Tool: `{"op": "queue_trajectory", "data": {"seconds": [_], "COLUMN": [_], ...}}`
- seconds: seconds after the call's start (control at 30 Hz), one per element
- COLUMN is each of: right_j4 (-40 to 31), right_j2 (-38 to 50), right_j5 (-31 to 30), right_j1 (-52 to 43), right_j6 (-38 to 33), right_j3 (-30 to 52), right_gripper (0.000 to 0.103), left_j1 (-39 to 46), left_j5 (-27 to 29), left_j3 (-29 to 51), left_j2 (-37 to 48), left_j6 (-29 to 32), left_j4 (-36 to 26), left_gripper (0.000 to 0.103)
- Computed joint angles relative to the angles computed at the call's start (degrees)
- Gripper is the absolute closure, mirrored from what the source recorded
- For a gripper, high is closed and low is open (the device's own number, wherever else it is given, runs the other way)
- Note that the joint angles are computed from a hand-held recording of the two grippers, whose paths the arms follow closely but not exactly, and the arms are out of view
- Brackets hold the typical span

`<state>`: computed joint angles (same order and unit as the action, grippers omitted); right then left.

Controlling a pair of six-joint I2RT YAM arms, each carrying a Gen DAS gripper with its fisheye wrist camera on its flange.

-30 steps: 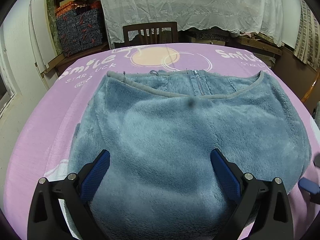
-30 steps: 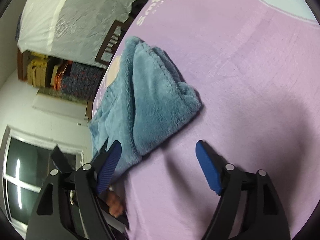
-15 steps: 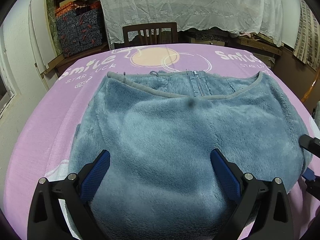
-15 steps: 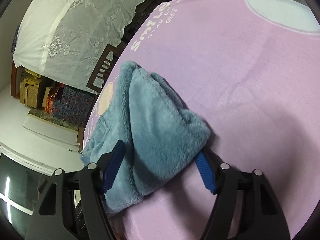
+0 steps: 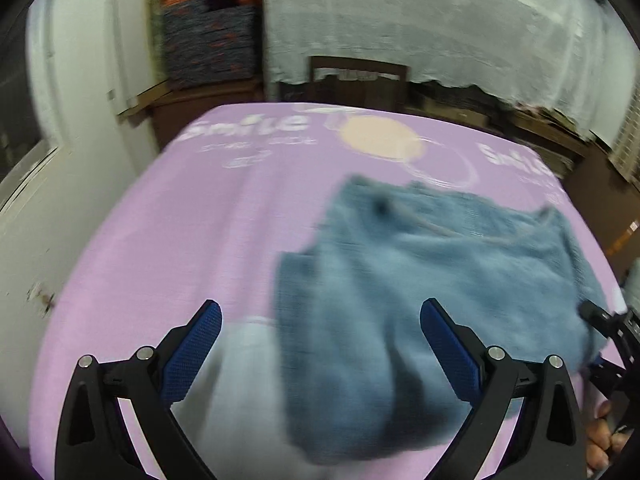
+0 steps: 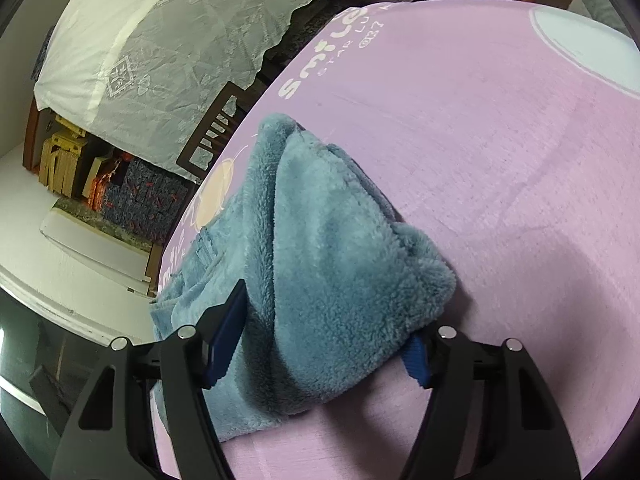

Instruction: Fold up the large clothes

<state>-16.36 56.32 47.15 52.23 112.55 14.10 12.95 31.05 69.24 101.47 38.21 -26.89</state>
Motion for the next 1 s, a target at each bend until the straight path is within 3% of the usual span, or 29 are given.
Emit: {"op": "queue_trajectory", "data": {"seconds": [0.1,0.23,0.33,0.47,0.6,0.73,1.0], "right_j4": [-0.4,1.4,-2.6,-11.6,-18.8,-21.6,-26.7], "right_j2": [1.2,0.3,1.6,7.0,14.4,19.2,35.4], "right_j5": [0.0,-1.2,-0.5,2.3,5.2,6.9,11.8], "right_j1": [-0.1,-1.1,-1.5,-1.7,-1.5,-1.3,2.5], "right_j6": [-0.2,-1.1,-3.0,-9.1,-16.3,-20.6,-33.0], "right_j3": [0.6,-0.2,3.6,13.7,25.1,31.6,50.3], "right_gripper": [0.038,0.055,0.063,0.067,0.069,0.071,0.072], "left_j1": [1.4,2.3,2.1,1.6,1.7,2.6,3.8], "left_j5": [-2.0,-2.2,-2.2,-3.1,-2.5,-1.2,1.6], "left_j3": [8.0,10.6,10.0,8.6,12.4,17.8,24.2], "left_j2": [6.6,10.9,11.1,10.8,13.0,15.9,18.7], "left_j6": [0.9,1.0,1.8,2.2,2.1,2.2,2.1], "left_j4": [-4.8,-5.8,-4.7,-2.8,-6.9,-12.4,-17.7], "left_gripper": [0.003,0.003,0.003,0.003,0.003,0.003,0.003]}}
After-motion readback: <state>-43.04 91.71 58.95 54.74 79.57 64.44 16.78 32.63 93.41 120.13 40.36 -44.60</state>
